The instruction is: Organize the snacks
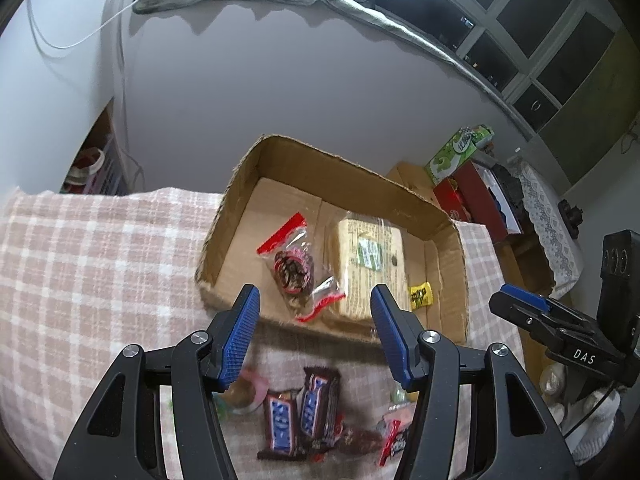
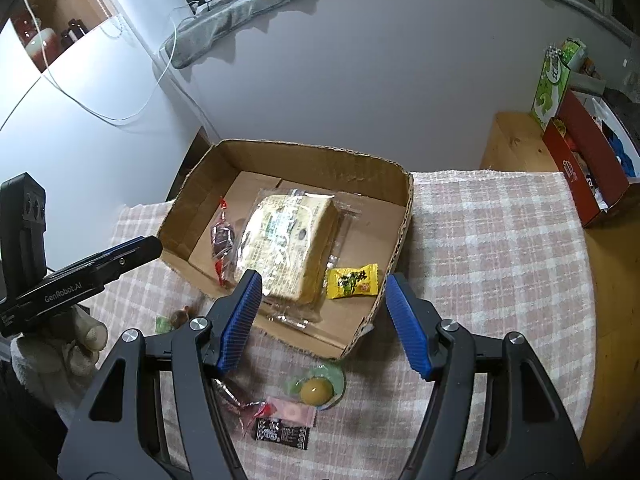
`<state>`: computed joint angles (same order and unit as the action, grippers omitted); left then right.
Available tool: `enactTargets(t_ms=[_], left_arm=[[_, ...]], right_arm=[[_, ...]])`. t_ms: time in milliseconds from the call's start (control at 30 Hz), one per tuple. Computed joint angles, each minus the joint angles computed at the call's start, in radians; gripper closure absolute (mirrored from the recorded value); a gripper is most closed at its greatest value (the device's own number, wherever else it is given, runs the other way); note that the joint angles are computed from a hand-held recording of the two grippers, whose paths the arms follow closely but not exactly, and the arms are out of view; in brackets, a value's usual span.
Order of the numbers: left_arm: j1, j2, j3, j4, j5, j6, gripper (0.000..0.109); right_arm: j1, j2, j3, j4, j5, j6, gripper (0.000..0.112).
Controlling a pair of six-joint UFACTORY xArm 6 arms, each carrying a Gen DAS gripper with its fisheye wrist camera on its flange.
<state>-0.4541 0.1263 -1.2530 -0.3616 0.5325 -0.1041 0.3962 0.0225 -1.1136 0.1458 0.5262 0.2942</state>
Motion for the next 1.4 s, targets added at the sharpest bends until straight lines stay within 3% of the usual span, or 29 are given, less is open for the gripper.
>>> enactTargets(t_ms=[533,700,833,933,1033,1400], left_arm=[[0.002,-0.210,0.278,-0.089,-0.028,0.001,0.055],[-0.018,-0.259,0.348,-0.128,-0.020,0.019,0.061],[-0.044,-0.280,0.375,-0.145,-0.009,0.039,0.065],[-0.061,-0.269,0.360,-0.172,0.002,0.081,0.077],[-0.080,-0.223,0.301,-0.183,0.026,0.147,0.083],[-0.109,0.048,-0.006,-0.203,0.242,0.315,0.085]], right_arm=[[0.076,-0.169,0.219,0.102,-0.011,-0.075,0.045],[0.097,-0.188,0.268,0.169,-0.002,-0.130,0.046],[0.118,-0.190,0.289,0.218,0.014,-0.183,0.056],[0.132,-0.182,0.297,0.256,0.031,-0.215,0.068],[0.142,-0.170,0.303,0.267,0.035,-0.220,0.070],[0.141,-0.188,0.344,0.286,0.021,-0.196,0.070]])
